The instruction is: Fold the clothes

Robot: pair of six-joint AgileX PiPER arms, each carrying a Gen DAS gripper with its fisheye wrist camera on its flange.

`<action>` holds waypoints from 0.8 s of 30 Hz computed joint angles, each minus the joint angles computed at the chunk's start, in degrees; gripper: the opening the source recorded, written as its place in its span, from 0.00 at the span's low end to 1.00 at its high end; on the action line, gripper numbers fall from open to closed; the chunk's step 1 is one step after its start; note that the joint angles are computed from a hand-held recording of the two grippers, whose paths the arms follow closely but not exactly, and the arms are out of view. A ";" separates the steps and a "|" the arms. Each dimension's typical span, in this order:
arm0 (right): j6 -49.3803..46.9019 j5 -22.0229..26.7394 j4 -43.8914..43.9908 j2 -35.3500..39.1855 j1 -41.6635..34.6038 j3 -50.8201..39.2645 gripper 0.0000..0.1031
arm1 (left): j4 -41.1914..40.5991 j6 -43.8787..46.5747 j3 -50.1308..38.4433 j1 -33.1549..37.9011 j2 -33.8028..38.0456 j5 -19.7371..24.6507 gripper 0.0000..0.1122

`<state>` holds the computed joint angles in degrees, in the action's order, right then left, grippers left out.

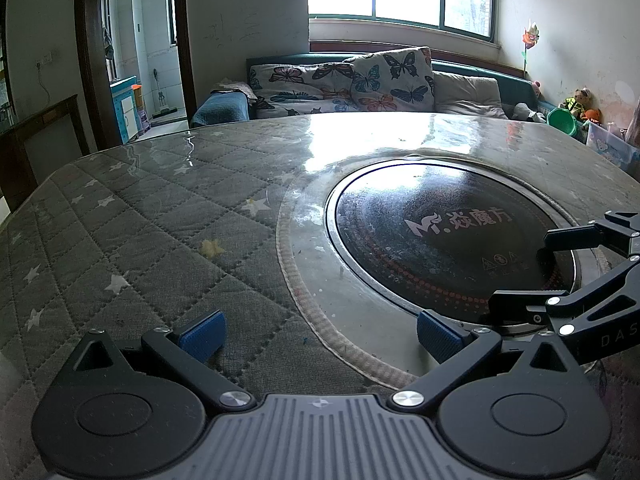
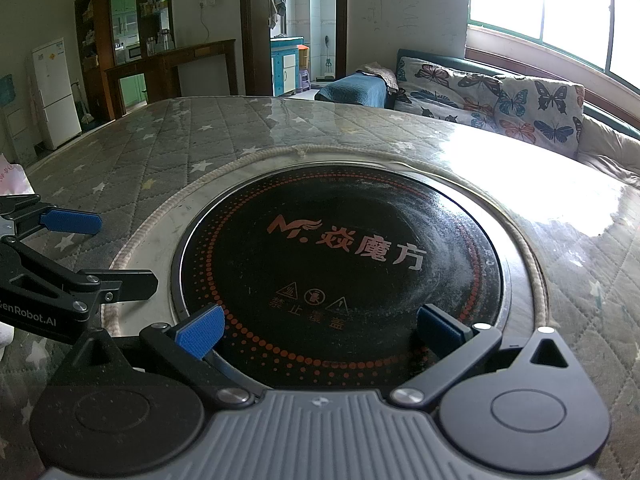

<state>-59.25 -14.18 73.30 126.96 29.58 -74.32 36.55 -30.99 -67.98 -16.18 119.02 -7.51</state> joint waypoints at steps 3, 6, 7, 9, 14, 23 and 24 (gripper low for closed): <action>-0.04 0.01 0.03 -0.01 -0.01 0.00 1.00 | -0.02 0.03 -0.02 0.00 0.02 0.01 0.92; -0.04 0.01 0.03 -0.01 -0.01 0.00 1.00 | -0.49 0.44 -0.08 -0.05 0.13 -0.01 0.92; -0.04 0.01 0.03 -0.01 -0.01 0.00 1.00 | -0.90 0.83 -0.08 -0.09 0.16 -0.02 0.92; -0.08 0.01 0.07 0.00 0.00 -0.02 1.00 | -1.32 1.22 0.01 -0.17 0.05 0.05 0.92; -0.08 0.01 0.07 0.00 0.00 -0.02 1.00 | -1.68 1.69 0.13 -0.16 -0.03 0.08 0.92; -0.04 0.00 0.02 0.00 0.01 -0.01 1.00 | -2.38 2.37 0.15 -0.28 -0.09 0.21 0.92; -0.04 0.00 0.02 0.00 0.01 -0.01 1.00 | -2.34 2.32 0.14 -0.30 -0.10 0.23 0.92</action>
